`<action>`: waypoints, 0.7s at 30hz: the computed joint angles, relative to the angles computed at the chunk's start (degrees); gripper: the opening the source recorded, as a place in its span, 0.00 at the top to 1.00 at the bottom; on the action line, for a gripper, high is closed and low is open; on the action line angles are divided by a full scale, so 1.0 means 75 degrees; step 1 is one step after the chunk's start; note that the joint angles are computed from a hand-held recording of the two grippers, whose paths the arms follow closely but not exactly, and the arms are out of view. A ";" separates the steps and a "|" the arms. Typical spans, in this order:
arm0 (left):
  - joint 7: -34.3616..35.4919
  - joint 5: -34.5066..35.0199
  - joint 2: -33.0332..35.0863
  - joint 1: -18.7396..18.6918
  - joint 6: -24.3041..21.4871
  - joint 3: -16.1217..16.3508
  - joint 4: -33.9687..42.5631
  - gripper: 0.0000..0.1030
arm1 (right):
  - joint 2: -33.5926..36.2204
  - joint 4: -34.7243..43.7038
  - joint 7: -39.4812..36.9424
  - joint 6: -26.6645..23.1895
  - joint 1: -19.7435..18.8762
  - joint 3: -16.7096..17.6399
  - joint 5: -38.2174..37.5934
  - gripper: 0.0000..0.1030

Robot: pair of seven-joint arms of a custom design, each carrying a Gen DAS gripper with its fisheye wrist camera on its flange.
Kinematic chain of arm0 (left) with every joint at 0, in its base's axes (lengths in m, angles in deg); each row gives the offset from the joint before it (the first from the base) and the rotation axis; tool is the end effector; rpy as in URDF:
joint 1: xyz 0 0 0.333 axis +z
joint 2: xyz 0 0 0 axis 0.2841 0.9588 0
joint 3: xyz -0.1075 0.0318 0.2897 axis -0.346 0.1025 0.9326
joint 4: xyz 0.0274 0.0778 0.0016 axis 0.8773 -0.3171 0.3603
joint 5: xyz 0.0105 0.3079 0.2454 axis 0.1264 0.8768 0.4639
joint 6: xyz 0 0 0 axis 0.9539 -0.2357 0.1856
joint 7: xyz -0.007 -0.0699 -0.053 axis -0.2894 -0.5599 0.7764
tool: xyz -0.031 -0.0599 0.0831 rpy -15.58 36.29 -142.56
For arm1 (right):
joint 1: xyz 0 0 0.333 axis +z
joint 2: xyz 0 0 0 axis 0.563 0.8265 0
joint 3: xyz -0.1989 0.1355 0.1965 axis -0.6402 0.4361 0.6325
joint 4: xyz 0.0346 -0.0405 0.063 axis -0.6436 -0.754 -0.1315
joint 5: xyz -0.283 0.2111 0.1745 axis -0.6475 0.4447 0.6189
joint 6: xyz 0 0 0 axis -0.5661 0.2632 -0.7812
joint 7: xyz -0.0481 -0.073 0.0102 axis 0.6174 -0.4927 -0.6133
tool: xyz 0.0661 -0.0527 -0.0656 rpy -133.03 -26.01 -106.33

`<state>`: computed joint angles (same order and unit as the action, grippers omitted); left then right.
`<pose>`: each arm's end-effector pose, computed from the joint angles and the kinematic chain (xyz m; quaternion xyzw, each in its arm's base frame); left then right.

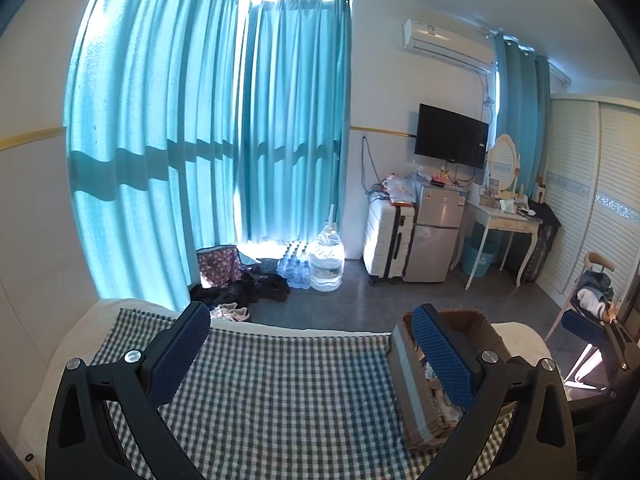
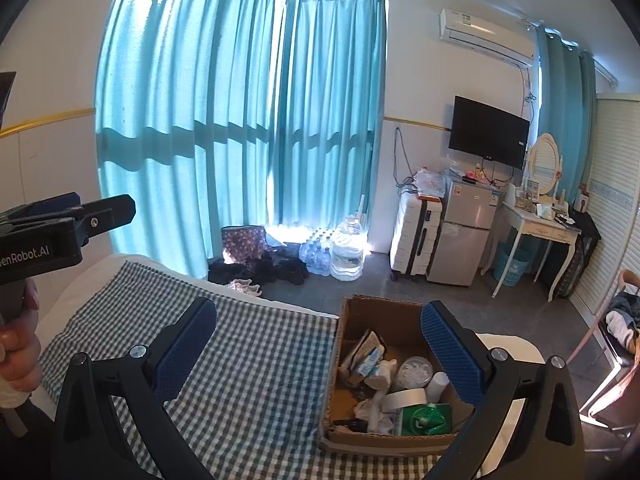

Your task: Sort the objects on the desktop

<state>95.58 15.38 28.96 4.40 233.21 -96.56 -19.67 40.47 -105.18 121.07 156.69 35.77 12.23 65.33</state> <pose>0.5945 -0.2410 0.7499 -0.5585 0.6193 -0.4300 0.3459 0.5470 0.0479 0.7461 -0.6166 0.5659 -0.4010 0.3725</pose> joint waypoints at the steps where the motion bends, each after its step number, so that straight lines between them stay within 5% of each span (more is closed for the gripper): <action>1: -0.0004 -0.0011 -0.0078 0.0039 0.0040 0.0028 -0.0127 0.00 | 0.0014 0.0010 0.0033 0.0000 0.0011 0.0031 -0.0022 0.00; 21: -0.0133 0.0040 -0.0704 0.0653 0.0239 0.0118 -0.1638 0.00 | 0.0497 -0.0183 0.0396 0.0048 0.0597 0.0143 -0.0119 0.00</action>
